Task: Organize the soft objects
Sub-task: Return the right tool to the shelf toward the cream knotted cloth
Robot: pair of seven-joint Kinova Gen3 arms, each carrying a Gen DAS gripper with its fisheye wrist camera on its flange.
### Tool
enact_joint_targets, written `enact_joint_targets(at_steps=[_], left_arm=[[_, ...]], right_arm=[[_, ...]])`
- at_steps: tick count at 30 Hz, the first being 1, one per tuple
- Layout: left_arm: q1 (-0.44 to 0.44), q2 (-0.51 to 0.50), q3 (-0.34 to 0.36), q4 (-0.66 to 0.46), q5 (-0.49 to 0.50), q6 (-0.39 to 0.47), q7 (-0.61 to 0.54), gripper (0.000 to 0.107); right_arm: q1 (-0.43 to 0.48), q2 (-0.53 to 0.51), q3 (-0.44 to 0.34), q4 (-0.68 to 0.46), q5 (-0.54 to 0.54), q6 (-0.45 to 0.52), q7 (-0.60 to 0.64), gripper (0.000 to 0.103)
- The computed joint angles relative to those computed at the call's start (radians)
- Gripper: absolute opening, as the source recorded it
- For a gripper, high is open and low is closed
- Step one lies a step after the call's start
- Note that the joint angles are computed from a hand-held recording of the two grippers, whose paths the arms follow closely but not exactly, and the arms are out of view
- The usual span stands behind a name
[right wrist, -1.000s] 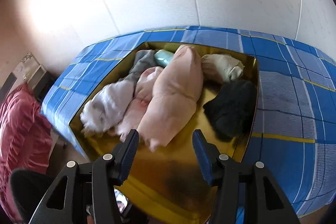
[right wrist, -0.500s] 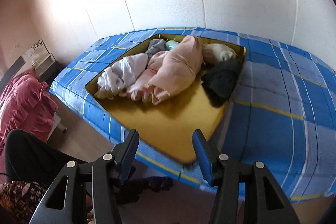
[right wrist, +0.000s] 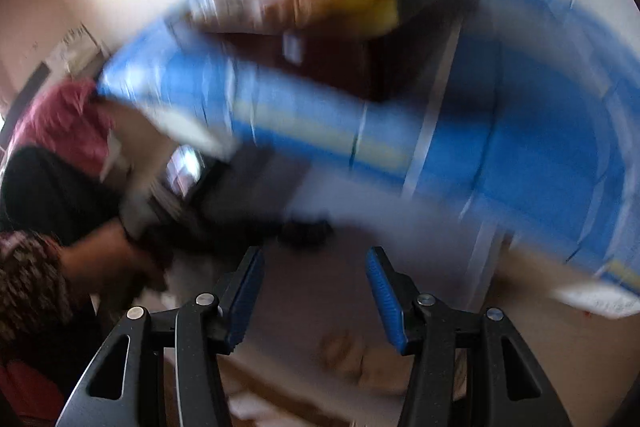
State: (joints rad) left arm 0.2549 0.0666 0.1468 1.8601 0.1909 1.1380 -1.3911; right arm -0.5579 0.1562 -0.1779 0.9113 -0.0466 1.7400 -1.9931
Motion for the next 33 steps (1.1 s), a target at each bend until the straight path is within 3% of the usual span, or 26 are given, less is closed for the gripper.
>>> enact_joint_targets(at_steps=[3, 6, 8, 13, 18, 23, 28, 33], left_arm=[[0.008, -0.004, 0.004, 0.003, -0.023, 0.004, 0.008, 0.036], [0.020, 0.008, 0.011, -0.003, -0.044, 0.010, 0.024, 0.036], [0.031, 0.012, 0.016, -0.006, -0.056, 0.013, 0.032, 0.036], [0.046, 0.050, 0.025, -0.021, -0.046, 0.031, 0.004, 0.039], [0.052, 0.071, 0.022, -0.031, -0.037, 0.034, -0.010, 0.042], [0.052, 0.067, 0.015, -0.032, -0.051, 0.028, -0.005, 0.058], [0.074, 0.076, 0.022, -0.046, -0.098, 0.014, 0.029, 0.070], [0.122, 0.100, 0.048, -0.056, -0.127, 0.009, 0.030, 0.072]], right_arm=[[-0.053, 0.084, 0.018, 0.024, 0.011, 0.122, 0.032, 0.054], [-0.026, 0.180, 0.016, 0.029, -0.053, 0.244, 0.006, 0.054], [0.021, 0.225, -0.003, 0.061, -0.096, 0.277, -0.033, 0.054], [0.007, 0.284, 0.048, 0.146, -0.056, 0.328, -0.034, 0.057], [0.004, 0.300, 0.044, 0.193, -0.053, 0.274, -0.025, 0.056], [0.031, 0.237, 0.072, 0.147, -0.033, 0.111, -0.117, 0.056], [0.029, 0.235, 0.058, 0.110, 0.009, 0.108, -0.086, 0.057], [-0.015, 0.302, 0.024, 0.059, 0.007, 0.161, 0.027, 0.058]])
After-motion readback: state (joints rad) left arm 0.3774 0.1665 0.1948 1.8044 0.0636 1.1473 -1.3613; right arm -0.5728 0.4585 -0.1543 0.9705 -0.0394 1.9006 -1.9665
